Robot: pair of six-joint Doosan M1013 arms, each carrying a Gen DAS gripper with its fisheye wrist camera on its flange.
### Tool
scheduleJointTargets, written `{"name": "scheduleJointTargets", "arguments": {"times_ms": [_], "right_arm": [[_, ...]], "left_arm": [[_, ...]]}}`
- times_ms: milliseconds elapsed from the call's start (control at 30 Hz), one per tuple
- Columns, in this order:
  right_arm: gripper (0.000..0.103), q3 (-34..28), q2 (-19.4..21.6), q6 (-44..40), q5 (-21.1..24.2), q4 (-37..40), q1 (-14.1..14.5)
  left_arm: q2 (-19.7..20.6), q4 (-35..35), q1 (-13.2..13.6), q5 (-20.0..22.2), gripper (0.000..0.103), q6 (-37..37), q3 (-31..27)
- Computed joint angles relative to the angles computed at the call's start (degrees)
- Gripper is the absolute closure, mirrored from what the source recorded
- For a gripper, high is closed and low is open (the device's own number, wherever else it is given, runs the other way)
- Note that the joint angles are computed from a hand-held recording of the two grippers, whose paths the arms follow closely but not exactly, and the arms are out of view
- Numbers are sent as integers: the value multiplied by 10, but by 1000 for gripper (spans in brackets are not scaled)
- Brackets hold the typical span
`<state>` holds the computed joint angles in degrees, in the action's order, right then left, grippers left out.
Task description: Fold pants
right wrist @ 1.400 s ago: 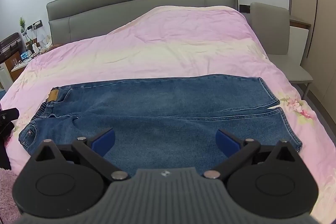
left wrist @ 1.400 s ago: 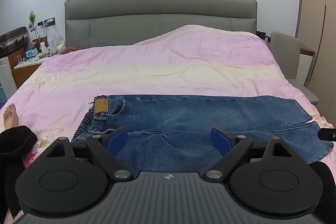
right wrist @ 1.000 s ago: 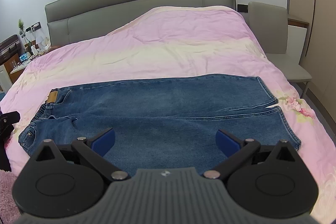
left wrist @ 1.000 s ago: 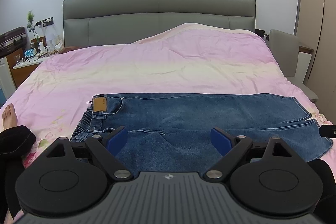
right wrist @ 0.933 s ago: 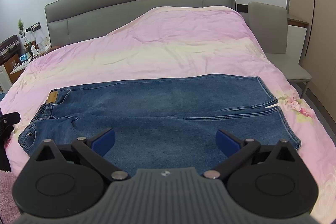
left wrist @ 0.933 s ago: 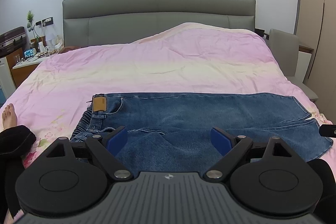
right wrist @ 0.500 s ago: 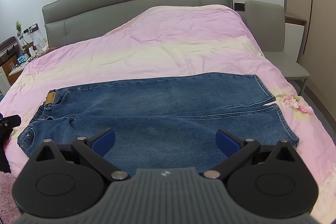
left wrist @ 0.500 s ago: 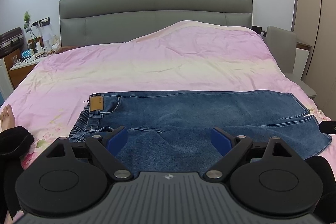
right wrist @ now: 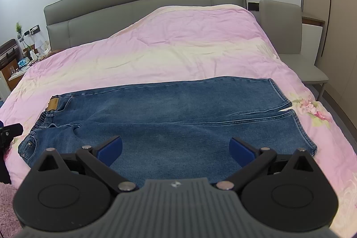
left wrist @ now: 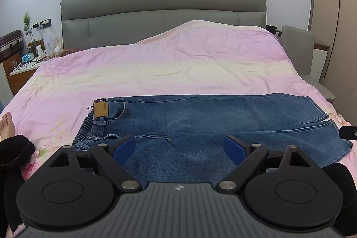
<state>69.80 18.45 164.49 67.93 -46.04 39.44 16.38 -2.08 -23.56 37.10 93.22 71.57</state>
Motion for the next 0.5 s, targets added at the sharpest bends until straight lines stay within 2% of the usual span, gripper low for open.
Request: {"name": "scheduleJointTargets", "arguments": {"times_ms": [233,500], "right_arm": [[5,2,-1,4,-4,-5,0],[5,-8,4,-9,20,16,-4]], "left_arm": [[0,0,0,1,0,2,1],[5,15,0,9,0,13,-4]]}}
